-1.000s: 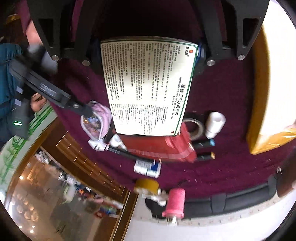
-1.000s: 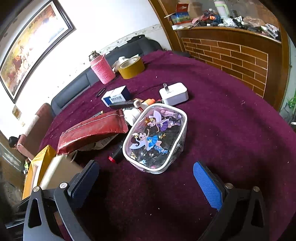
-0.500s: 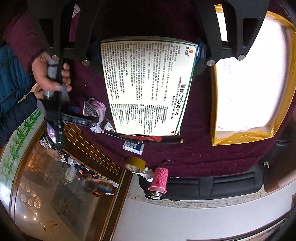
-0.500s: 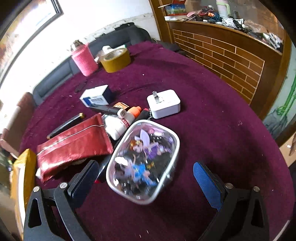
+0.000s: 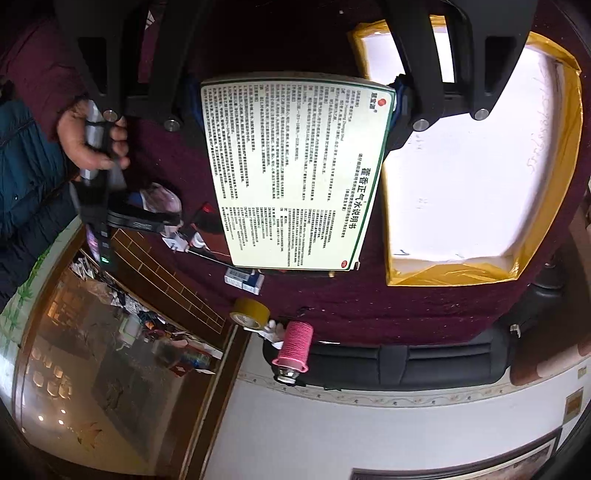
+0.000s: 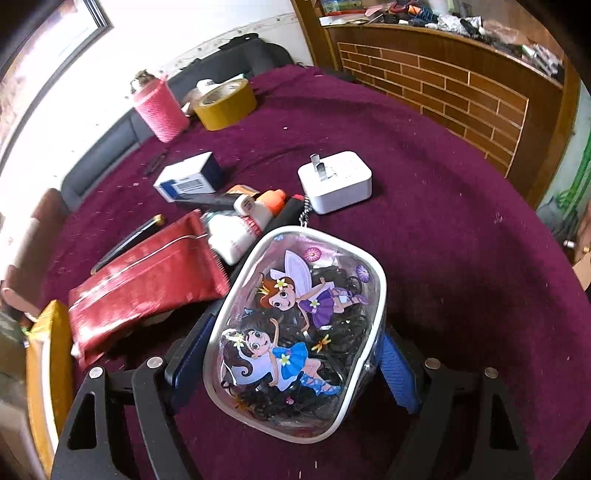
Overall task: Organize objects
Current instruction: 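Carry the medicine box into the yellow box tray while right gripper grasps the fairy pouch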
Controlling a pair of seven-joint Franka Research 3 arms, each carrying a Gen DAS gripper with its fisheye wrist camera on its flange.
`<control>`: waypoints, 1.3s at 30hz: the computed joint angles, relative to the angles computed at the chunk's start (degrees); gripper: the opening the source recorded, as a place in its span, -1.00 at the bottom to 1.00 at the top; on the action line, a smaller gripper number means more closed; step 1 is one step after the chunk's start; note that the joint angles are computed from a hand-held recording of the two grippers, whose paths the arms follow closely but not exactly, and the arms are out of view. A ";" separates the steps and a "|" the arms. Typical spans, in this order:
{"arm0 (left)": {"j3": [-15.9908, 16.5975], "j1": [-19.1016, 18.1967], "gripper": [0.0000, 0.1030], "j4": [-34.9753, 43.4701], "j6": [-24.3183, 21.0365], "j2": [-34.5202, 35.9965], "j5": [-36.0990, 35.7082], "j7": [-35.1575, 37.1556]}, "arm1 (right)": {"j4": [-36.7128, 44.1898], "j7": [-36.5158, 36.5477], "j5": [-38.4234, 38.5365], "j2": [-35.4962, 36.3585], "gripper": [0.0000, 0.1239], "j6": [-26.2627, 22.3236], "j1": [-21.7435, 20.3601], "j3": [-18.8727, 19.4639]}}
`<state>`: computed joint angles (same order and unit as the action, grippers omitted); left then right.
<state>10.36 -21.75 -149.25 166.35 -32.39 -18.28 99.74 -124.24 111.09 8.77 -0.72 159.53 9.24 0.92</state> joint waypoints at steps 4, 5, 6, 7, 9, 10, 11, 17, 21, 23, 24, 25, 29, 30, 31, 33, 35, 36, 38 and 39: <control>2.42 -0.51 0.38 1.45 -1.96 -0.87 -1.48 1.94 | -1.86 -10.38 10.69 -4.03 0.40 0.88 1.59 0.38; 2.49 -0.05 0.38 1.83 -2.22 -1.02 -1.51 2.38 | -1.67 -12.82 12.69 -4.92 0.40 0.67 2.38 0.57; 2.54 0.46 0.38 2.40 -2.52 -1.02 -1.46 2.78 | -1.33 -15.55 15.00 -5.64 0.40 0.43 3.25 0.60; 2.47 1.38 0.38 3.20 -3.08 -0.89 -1.18 2.99 | -0.61 -18.48 17.80 -6.16 0.40 0.00 4.32 0.61; 1.99 3.66 0.38 4.99 -4.41 -0.41 -0.52 2.80 | 2.01 -26.11 25.83 -6.59 0.40 -1.60 7.11 0.32; 1.82 4.92 0.38 6.52 -5.48 0.28 -0.06 2.63 | 3.76 -29.50 29.71 -6.35 0.40 -2.79 8.25 0.24; 1.65 6.07 0.38 7.96 -6.12 1.08 0.24 2.53 | 6.38 -33.21 33.96 -5.57 0.40 -4.74 9.43 0.25; 1.60 12.30 0.38 17.07 -8.79 9.23 0.36 3.49 | 24.86 -34.98 38.23 6.40 0.41 -15.22 11.13 4.53; 0.79 15.80 0.38 22.04 -10.41 16.97 -1.96 3.81 | 38.37 -27.56 31.09 18.19 0.41 -18.98 12.86 7.37; 1.07 16.84 0.38 23.26 -11.70 20.05 -5.06 5.25 | 45.72 -24.01 29.45 24.66 0.41 -21.93 13.39 8.43; 1.12 17.34 0.38 24.05 -12.50 21.76 -6.83 5.71 | 48.97 -22.24 27.92 27.47 0.41 -22.91 13.96 8.59; 0.89 17.95 0.38 24.54 -12.92 22.96 -8.04 6.13 | 51.68 -20.62 26.21 29.75 0.41 -23.71 14.56 8.56; -0.33 20.99 0.38 26.89 -14.72 27.69 -11.76 7.03 | 60.66 -14.96 18.51 37.42 0.41 -25.87 17.26 7.20; -0.75 21.67 0.38 27.37 -15.08 28.62 -13.13 7.52 | 61.59 -14.11 16.95 38.28 0.41 -25.91 17.70 6.94; -1.36 22.27 0.38 27.17 -14.94 29.04 -14.24 8.04 | 62.58 -13.31 15.57 39.13 0.41 -26.28 18.03 6.73; -2.56 23.62 0.38 27.65 -14.83 30.12 -15.79 8.72 | 65.29 -11.89 12.89 41.03 0.41 -27.99 18.40 6.14; -3.93 24.93 0.39 28.20 -14.70 31.07 -16.61 9.03 | 67.04 -11.57 11.07 42.12 0.41 -29.15 18.17 5.86; -4.58 25.62 0.40 28.73 -15.11 31.54 -17.29 9.18 | 66.84 -11.49 10.56 42.03 0.41 -29.12 18.20 5.90; -5.83 27.04 0.45 29.61 -16.25 32.34 -19.61 10.25 | 69.80 -10.57 8.57 43.77 0.42 -30.30 18.95 5.41; -6.47 27.77 0.48 29.61 -16.58 32.41 -20.48 10.69 | 70.74 -10.13 7.74 44.28 0.42 -30.77 19.26 5.20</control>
<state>3.89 6.03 -119.65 149.77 0.02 -38.76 110.43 -53.50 100.96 16.51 43.56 128.76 28.50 6.12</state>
